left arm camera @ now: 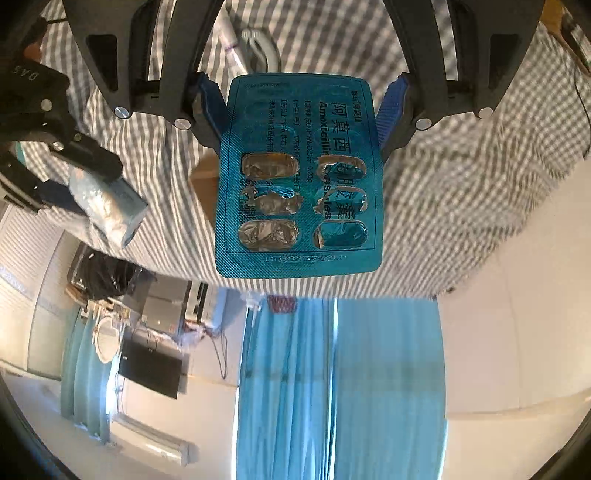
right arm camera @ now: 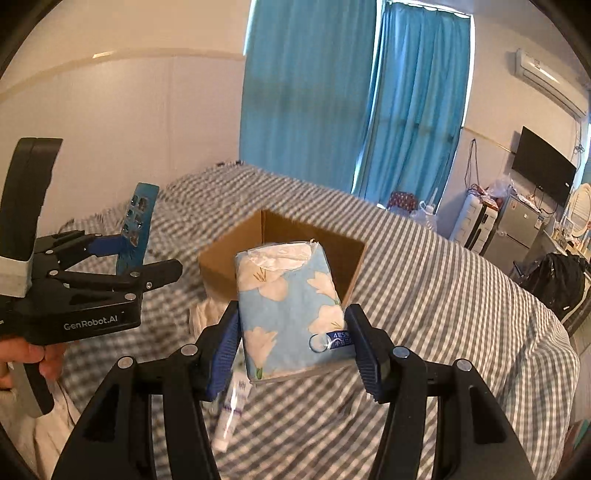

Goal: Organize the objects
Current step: 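Place the tissue pack in the box with the right gripper while the left drops the blister pack in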

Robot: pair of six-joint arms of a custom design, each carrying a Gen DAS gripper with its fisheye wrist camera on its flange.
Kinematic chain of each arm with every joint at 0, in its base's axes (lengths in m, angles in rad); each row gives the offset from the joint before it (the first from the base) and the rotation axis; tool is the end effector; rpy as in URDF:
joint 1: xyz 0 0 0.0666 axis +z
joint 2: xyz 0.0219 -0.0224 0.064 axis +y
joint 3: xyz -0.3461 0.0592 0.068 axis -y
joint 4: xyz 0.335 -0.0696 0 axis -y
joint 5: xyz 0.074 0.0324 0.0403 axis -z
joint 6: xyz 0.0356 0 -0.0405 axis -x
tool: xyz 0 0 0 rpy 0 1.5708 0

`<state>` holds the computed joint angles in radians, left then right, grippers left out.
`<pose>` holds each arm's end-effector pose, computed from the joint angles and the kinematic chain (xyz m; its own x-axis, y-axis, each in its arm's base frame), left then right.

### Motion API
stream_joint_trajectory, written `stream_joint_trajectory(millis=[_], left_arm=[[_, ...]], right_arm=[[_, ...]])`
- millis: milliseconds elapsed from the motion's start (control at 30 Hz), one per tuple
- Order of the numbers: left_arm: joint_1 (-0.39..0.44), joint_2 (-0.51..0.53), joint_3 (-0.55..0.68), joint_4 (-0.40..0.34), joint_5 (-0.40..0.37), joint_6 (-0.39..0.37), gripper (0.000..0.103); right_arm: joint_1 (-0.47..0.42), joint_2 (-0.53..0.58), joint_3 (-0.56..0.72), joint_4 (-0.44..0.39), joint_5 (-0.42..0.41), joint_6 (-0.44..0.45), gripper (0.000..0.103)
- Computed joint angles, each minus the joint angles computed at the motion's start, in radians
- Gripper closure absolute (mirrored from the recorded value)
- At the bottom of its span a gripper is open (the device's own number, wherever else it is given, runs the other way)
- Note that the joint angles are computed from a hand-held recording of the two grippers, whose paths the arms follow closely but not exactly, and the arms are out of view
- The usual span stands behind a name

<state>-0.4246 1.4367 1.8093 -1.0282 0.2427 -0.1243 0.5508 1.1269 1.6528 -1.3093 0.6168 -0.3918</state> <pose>0.3981 -0.1898 0.5383 -0.4801 0.3491 -0.8047 0.6379 0.7687 -0.0471 0.2643 0.1377 0.5677 -0.5854 0.0060 -0.8107 0.1578 0.9817 -0.1067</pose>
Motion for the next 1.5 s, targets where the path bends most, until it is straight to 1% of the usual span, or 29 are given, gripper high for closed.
stream_joint_trajectory(millis=[133, 233, 400, 533, 633, 700, 800, 867, 933, 1000, 1067, 1167, 1267, 1333, 1400, 1433, 1467, 1500], left_arm=[[0.008, 0.075, 0.130, -0.040, 0.022, 0.009, 0.033], [0.011, 0.129, 0.211, -0.057, 0.017, 0.013, 0.033], [0.015, 0.203, 0.293, -0.076, 0.028, 0.024, 0.033], [0.007, 0.268, 0.342, -0.091, 0.015, 0.022, 0.033], [-0.001, 0.315, 0.372, -0.094, 0.010, 0.026, 0.033], [-0.003, 0.332, 0.366, -0.072, 0.021, 0.033, 0.033], [-0.001, 0.369, 0.372, -0.060, 0.041, 0.040, 0.033], [-0.005, 0.395, 0.391, -0.063, 0.055, 0.021, 0.033], [-0.015, 0.416, 0.404, -0.061, 0.052, -0.011, 0.033], [-0.026, 0.443, 0.426, -0.073, 0.041, -0.032, 0.033], [-0.035, 0.476, 0.463, -0.099, 0.044, -0.034, 0.033], [-0.047, 0.509, 0.493, -0.123, 0.033, -0.046, 0.033], [-0.059, 0.525, 0.500, -0.123, 0.019, -0.064, 0.033], [-0.065, 0.533, 0.503, -0.124, 0.015, -0.059, 0.033], [-0.068, 0.546, 0.522, -0.139, 0.019, -0.047, 0.032], [-0.067, 0.546, 0.521, -0.144, 0.021, -0.043, 0.031], [-0.068, 0.543, 0.520, -0.150, 0.018, -0.040, 0.026], [-0.069, 0.543, 0.523, -0.156, 0.016, -0.039, 0.018]], right_arm=[[-0.062, 0.049, 0.086, 0.001, -0.047, 0.035, 0.047], [-0.106, 0.089, 0.139, 0.011, -0.070, 0.072, 0.047], [-0.181, 0.160, 0.216, 0.024, -0.126, 0.124, 0.047], [-0.251, 0.222, 0.256, 0.055, -0.186, 0.149, 0.047], [-0.293, 0.259, 0.262, 0.087, -0.220, 0.169, 0.047], [-0.317, 0.279, 0.258, 0.108, -0.245, 0.170, 0.047], [-0.371, 0.322, 0.259, 0.133, -0.290, 0.176, 0.047], [-0.396, 0.341, 0.257, 0.147, -0.302, 0.187, 0.047], [-0.416, 0.358, 0.257, 0.162, -0.322, 0.193, 0.047], [-0.435, 0.382, 0.263, 0.173, -0.340, 0.207, 0.047], [-0.450, 0.391, 0.253, 0.186, -0.353, 0.216, 0.047], [-0.478, 0.400, 0.229, 0.212, -0.399, 0.203, 0.046], [-0.500, 0.395, 0.192, 0.252, -0.440, 0.203, 0.046], [-0.508, 0.387, 0.170, 0.275, -0.462, 0.203, 0.045], [-0.511, 0.388, 0.167, 0.280, -0.476, 0.195, 0.044], [-0.511, 0.381, 0.159, 0.287, -0.478, 0.190, 0.042], [-0.509, 0.374, 0.151, 0.294, -0.475, 0.186, 0.039], [-0.509, 0.367, 0.144, 0.300, -0.472, 0.183, 0.033]])
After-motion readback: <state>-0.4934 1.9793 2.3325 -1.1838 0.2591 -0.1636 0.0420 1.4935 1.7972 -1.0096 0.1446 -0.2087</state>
